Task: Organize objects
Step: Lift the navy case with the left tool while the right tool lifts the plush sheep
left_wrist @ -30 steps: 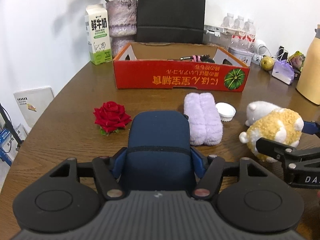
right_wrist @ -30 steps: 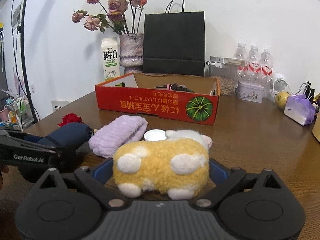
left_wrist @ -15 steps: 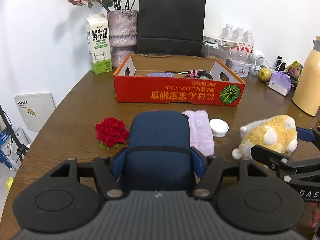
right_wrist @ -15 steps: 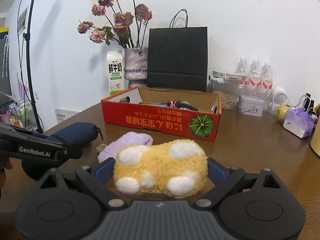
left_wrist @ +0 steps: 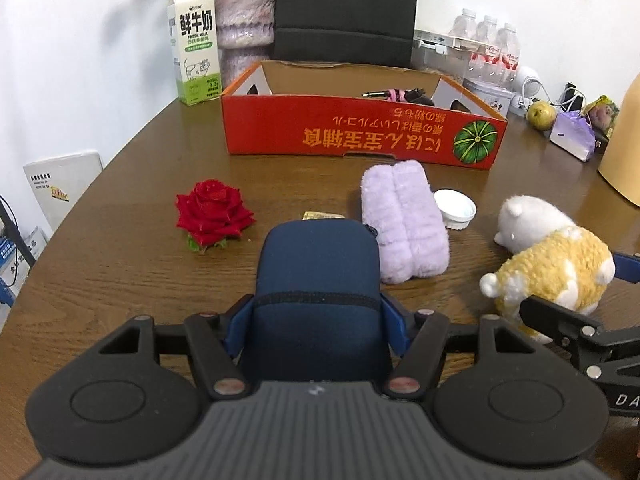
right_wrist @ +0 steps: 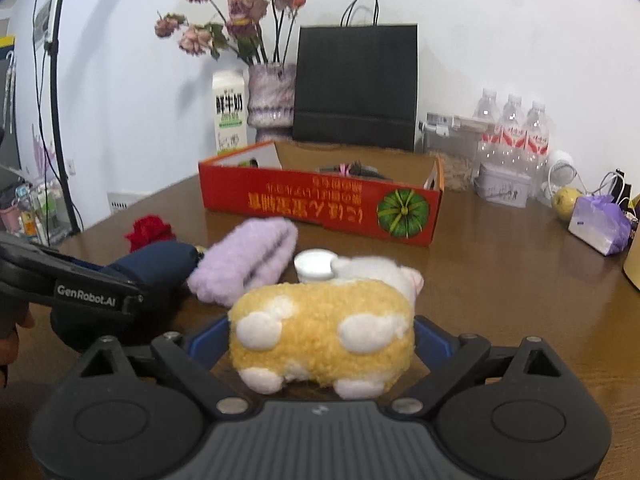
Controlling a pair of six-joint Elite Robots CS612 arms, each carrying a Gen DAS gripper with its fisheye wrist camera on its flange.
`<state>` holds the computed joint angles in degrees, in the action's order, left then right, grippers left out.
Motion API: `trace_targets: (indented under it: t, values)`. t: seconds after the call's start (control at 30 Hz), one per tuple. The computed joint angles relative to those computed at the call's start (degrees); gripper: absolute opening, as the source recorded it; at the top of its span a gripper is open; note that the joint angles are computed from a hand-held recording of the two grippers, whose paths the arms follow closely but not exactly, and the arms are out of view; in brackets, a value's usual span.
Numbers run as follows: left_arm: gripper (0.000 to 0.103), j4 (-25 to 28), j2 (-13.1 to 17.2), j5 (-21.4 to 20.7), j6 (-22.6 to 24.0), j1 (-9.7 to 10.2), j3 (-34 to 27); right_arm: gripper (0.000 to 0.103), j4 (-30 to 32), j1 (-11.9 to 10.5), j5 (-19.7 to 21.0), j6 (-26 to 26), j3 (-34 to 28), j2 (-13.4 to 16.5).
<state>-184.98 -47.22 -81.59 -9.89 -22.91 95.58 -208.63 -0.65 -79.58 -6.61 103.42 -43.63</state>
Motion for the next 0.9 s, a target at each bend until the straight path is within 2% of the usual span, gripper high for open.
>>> trace_targets:
  t: [0.07, 0.13, 0.37, 0.53, 0.7, 0.9]
  values:
    - [0.066, 0.3, 0.1, -0.1, -0.3, 0.1, -0.1, 0.097, 0.9, 0.1, -0.4, -0.4, -0.3, 0.1]
    - [0.067, 0.7, 0.2, -0.3, -0.5, 0.18, -0.1, 0.103, 2.3, 0.4, -1.3, -1.3, -0.8, 0.3]
    - [0.067, 0.3, 0.2, -0.6, -0.7, 0.24, -0.1, 0.102, 6.0, 1.3, -4.0, -2.1, -2.6, 0.6]
    - [0.066, -0.5, 0.0, -0.9, -0.7, 0.34, 0.3, 0.096, 3.7, 1.1, -4.0, -2.0, -2.2, 0.7]
    - [0.066, -2.5, -0.9, -1.1, 0.1, 0.35, 1.0, 0.096, 0.2, 0.5, -2.4, -2.1, -1.4, 0.4]
    - [0.066, -3.0, -1.4, -0.8, 1.6, 0.12, -0.1, 0.096, -1.3, 0.4, -1.6, -2.6, -2.0, 0.2]
